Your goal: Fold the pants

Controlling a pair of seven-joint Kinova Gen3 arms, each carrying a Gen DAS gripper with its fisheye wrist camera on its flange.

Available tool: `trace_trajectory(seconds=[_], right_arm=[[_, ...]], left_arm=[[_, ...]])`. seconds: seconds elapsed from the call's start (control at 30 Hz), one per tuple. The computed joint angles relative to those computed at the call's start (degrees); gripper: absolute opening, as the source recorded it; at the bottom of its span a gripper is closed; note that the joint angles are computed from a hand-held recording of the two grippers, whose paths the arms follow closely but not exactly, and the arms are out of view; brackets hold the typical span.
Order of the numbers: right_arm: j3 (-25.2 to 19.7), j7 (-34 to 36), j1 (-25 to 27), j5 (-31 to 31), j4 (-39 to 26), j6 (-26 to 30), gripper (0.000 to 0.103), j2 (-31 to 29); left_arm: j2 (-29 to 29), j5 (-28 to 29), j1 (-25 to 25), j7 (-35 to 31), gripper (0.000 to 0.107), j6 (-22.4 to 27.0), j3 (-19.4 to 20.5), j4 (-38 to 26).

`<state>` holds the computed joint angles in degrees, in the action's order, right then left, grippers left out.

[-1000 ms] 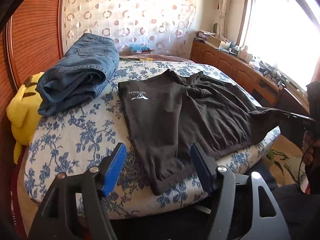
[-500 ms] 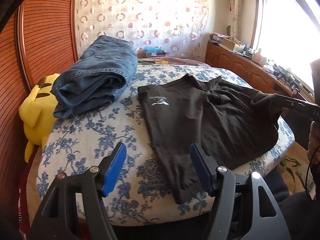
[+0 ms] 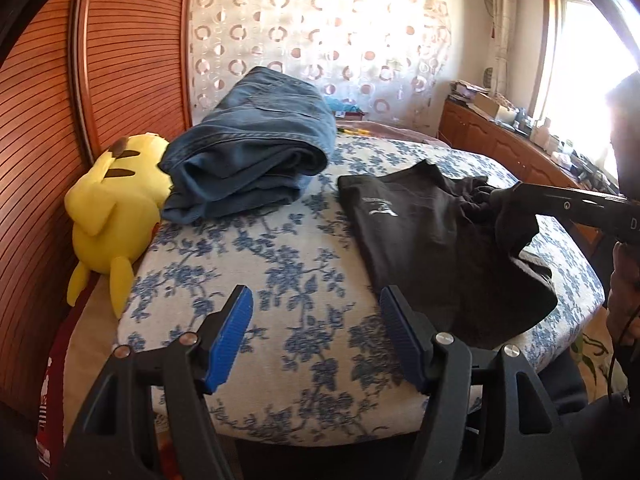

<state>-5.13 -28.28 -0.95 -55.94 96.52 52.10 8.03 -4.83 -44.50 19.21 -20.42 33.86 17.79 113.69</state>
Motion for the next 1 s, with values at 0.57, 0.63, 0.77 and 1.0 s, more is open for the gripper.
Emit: trace_trajectory(seconds=[0.57,0.63,0.77,1.0], right_arm=[[-0.7,-4.5,2.0,4.3,-1.5,-1.2,0.022,2.0],[0.3,-3.5,3.0,4.4,-0.3,-2.8,0.025,0.7],[2.2,-2.8,4.0,6.0,1.7,-7.1,0.033,-0.7],[3.0,-6.0,4.9,10.6,3.5,-13.5,0.042,0.5]], left_arm=[[2.6,1.6,1.4,-3.6,0.066,-2.2,-0.8,-1.9],[3.5,1.6,2.3,-4.2,0.066,-2.5,-1.3,-2.9],[4.8,1.6,3.8,-5.3,0.066,-4.3,-2.6,-4.1],[7.2,4.5,5.9,-9.6,0.061,-6.1,-4.7,-6.3]])
